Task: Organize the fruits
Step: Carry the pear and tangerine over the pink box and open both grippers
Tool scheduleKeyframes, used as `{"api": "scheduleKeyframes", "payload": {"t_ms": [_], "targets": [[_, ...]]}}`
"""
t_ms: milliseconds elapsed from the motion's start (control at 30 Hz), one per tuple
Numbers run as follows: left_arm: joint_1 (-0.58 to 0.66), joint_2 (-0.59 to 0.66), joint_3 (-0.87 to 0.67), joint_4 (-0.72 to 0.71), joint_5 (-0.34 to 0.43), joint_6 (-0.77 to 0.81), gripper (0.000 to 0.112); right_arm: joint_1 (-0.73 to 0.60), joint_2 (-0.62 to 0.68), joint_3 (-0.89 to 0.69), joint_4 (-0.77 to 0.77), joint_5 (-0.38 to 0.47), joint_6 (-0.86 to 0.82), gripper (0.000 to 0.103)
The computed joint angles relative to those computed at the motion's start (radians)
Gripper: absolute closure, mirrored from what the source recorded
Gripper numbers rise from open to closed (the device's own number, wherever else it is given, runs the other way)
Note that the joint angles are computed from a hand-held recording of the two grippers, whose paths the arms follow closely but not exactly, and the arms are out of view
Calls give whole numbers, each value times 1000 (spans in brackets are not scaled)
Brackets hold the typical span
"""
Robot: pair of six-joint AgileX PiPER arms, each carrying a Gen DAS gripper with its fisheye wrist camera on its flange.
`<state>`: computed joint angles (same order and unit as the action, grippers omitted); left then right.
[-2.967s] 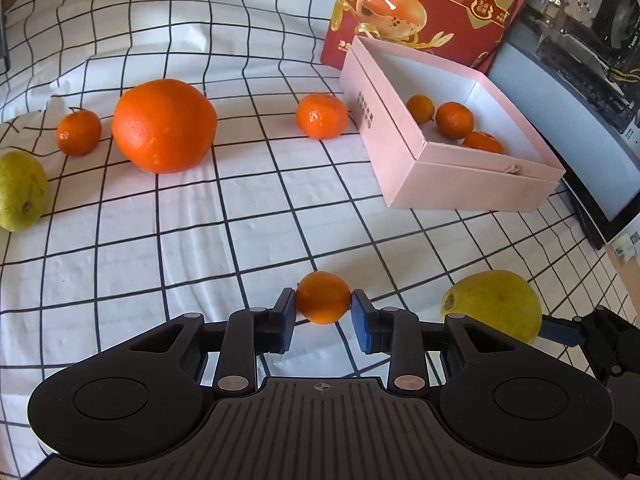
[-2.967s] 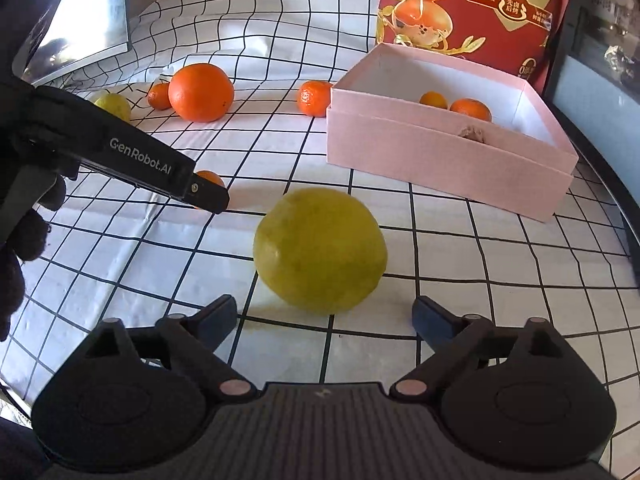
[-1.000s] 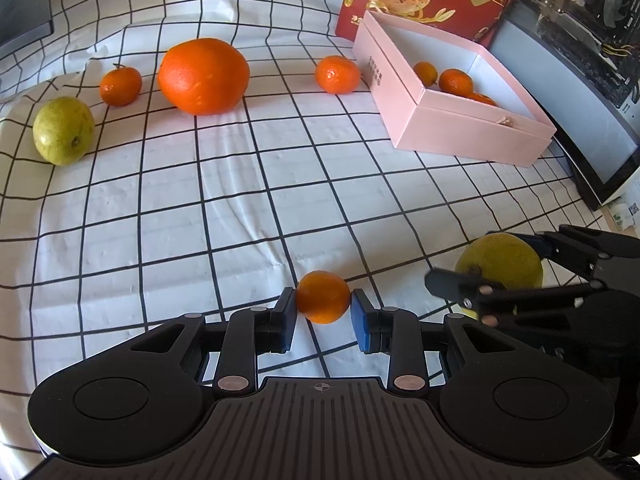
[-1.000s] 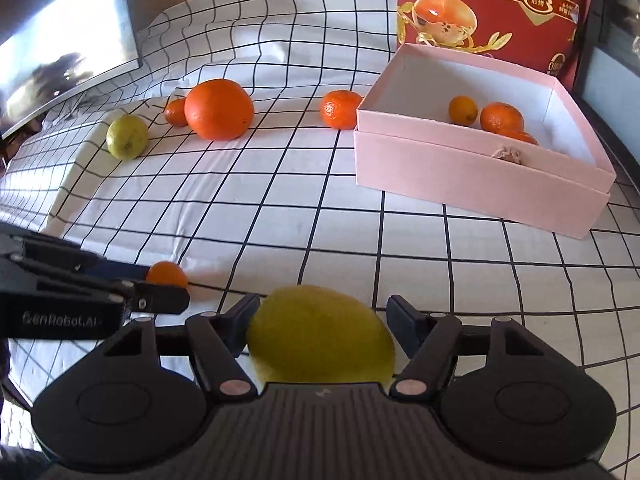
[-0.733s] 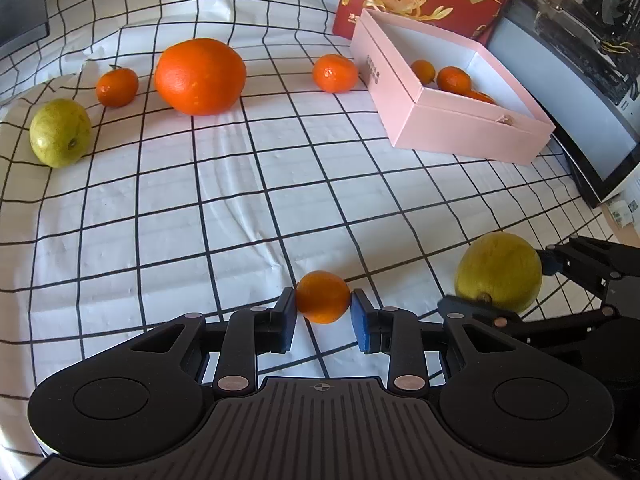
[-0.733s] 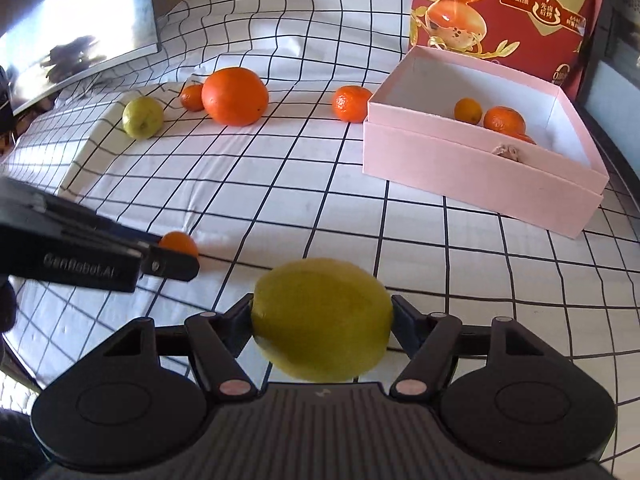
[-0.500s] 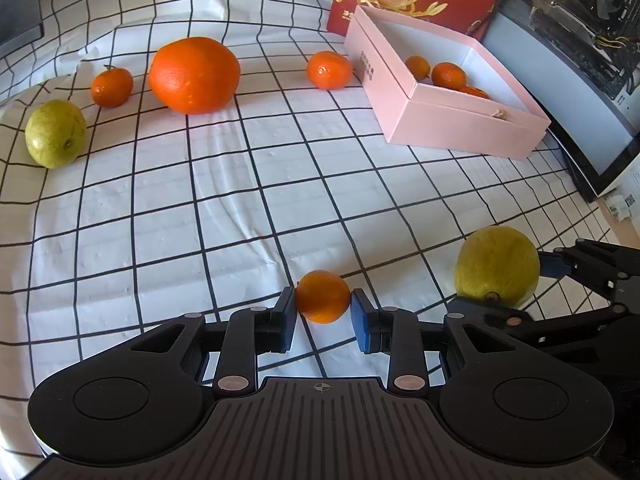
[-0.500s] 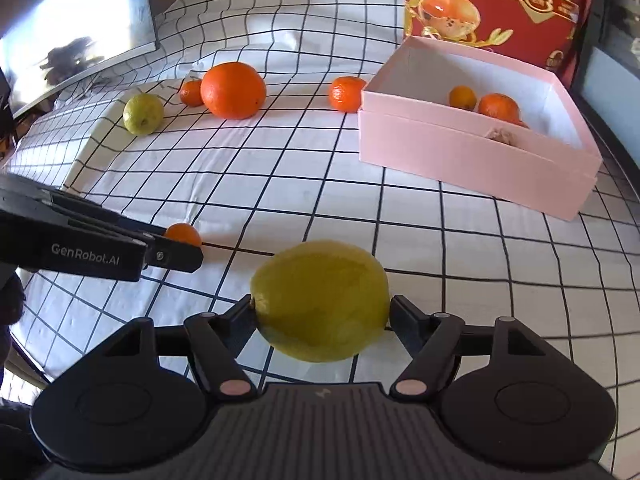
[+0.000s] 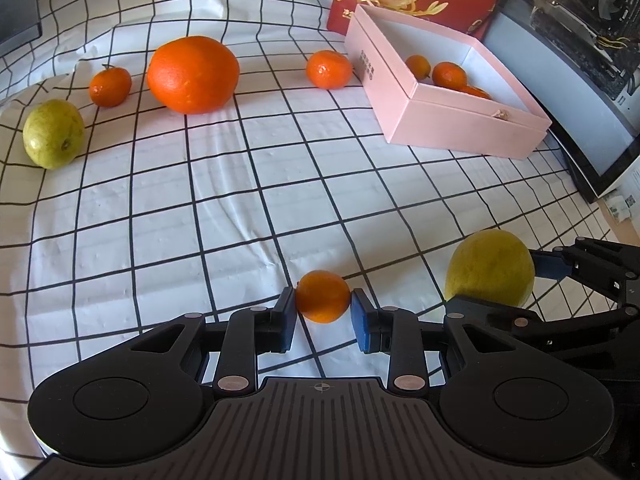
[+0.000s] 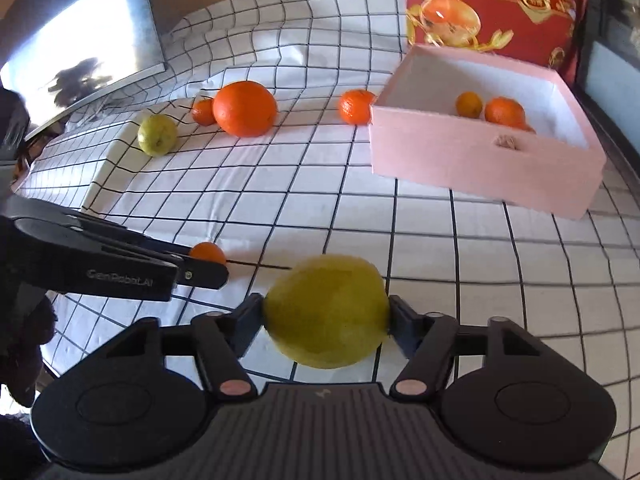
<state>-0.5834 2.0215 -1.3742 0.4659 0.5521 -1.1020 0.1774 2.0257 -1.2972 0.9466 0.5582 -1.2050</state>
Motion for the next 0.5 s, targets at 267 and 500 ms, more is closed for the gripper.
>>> {"api": "scheduleKeyframes", "payload": {"t_ms": [267,500], "targets": [[30,31,-54,-87,-11,106,79,-35,31,-69,-14,68,40,38],[82,113,-357,-184,-11,324,79,-113,66,-305,24,127,100,38]]}}
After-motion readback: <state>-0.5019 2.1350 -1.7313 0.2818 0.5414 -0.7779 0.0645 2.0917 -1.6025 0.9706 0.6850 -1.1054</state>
